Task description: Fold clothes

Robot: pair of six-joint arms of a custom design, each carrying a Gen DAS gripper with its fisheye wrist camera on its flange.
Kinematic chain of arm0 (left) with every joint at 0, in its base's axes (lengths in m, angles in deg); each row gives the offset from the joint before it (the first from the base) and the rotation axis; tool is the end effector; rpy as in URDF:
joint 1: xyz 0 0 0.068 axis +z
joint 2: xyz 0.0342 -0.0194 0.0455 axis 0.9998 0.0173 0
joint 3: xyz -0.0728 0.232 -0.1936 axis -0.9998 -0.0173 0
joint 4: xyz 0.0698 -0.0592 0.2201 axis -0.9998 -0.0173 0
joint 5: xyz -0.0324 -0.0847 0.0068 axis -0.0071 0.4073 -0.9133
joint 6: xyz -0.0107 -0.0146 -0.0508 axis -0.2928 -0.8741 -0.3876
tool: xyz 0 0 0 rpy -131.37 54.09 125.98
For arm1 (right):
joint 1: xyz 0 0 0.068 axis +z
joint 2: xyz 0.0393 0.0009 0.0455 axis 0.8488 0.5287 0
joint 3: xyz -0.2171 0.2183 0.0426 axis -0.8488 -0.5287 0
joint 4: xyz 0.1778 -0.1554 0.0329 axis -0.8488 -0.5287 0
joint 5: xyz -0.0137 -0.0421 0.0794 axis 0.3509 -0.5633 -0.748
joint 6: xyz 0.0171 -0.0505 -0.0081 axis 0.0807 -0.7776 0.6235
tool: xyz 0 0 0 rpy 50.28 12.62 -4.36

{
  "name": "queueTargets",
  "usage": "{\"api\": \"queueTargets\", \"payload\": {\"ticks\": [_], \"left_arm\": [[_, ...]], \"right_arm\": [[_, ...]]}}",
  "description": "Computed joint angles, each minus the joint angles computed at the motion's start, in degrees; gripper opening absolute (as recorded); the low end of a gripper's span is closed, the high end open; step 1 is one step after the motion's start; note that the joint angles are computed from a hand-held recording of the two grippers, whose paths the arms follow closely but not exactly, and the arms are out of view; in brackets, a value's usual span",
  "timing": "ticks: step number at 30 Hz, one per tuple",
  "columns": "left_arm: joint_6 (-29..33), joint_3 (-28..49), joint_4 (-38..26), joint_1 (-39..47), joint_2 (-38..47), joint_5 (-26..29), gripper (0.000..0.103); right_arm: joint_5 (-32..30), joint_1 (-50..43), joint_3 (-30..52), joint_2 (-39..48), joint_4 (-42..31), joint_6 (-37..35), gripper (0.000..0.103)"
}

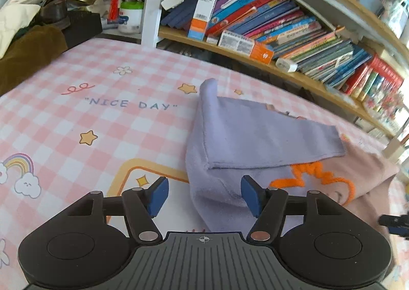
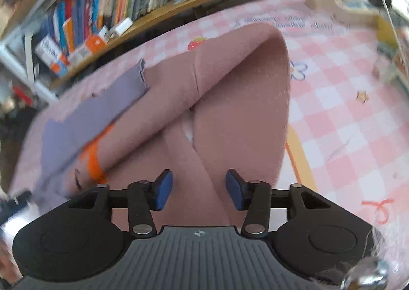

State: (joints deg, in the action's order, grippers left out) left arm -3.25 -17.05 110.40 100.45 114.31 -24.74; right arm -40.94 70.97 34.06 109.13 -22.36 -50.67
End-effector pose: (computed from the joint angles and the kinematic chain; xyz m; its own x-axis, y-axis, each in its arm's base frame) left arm 0.1385 0.0323 0.1376 -0.5201 -0.5166 -0.6802 -0.5365 0.8173 -0.2104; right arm 0.2982 0.0811 0.0845 -0.8455 -0.0901 -0.5263 -0.3143 0.8808 0.3542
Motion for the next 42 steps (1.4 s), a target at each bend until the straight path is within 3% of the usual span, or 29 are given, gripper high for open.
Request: {"api": "queueTargets", "payload": {"ticks": [6, 9, 11, 17, 21, 27, 32, 34, 35, 38, 42], "left_arm": [[5.29, 6.61, -2.97, -3.15, 3.81, -7.36, 0.064], [9.03, 11.02, -4.69, -7.87, 5.43, -7.83, 0.064], [11.57, 15.08, -5.16, -13.71, 10.44, -9.17, 0.064], [22.29, 27.41, 0.14, -27.83, 27.58, -11.2, 0.064], [30.45, 34.06, 3.17, -32.25, 35.81, -12.27, 0.063], [33.12, 40.67, 2.12, -34.88, 41.45, -13.42, 0.061], [33.69, 44.34, 1.09, -36.4, 44.76, -16.13, 0.037], [34.04, 45.5, 0.7, -37.08, 45.91, -17.48, 0.009], [34.28, 45.97, 0.45, -37.47, 46.37, -18.36, 0.005], [31.45, 42.47, 5.75, -36.89, 45.23, -22.29, 0.005], [21.01, 30.35, 11.71, -28.88, 33.07, -19.68, 0.005]], "right_arm": [[5.27, 3.3, -5.69, -1.94, 4.77, -7.9, 0.03], [7.55, 5.33, -7.59, -3.66, 4.41, -10.3, 0.022], [7.7, 5.97, -8.48, -4.39, 3.88, -8.63, 0.013], [9.49, 8.6, -12.95, -7.69, 4.36, -3.87, 0.011], [10.21, 9.78, -16.09, -10.63, 4.1, -2.56, 0.011], [10.41, 10.28, -17.45, -10.95, 5.55, -2.93, 0.011], [7.76, 8.39, -17.3, -10.55, 5.78, -4.63, 0.011], [6.24, 7.31, -17.13, -10.28, 5.68, -5.66, 0.011], [5.7, 6.94, -16.95, -10.22, 5.4, -6.26, 0.011], [4.41, 6.2, -16.29, -10.29, 4.17, -7.88, 0.011], [3.02, 5.34, -14.59, -10.23, 1.46, -10.49, 0.011]]}}
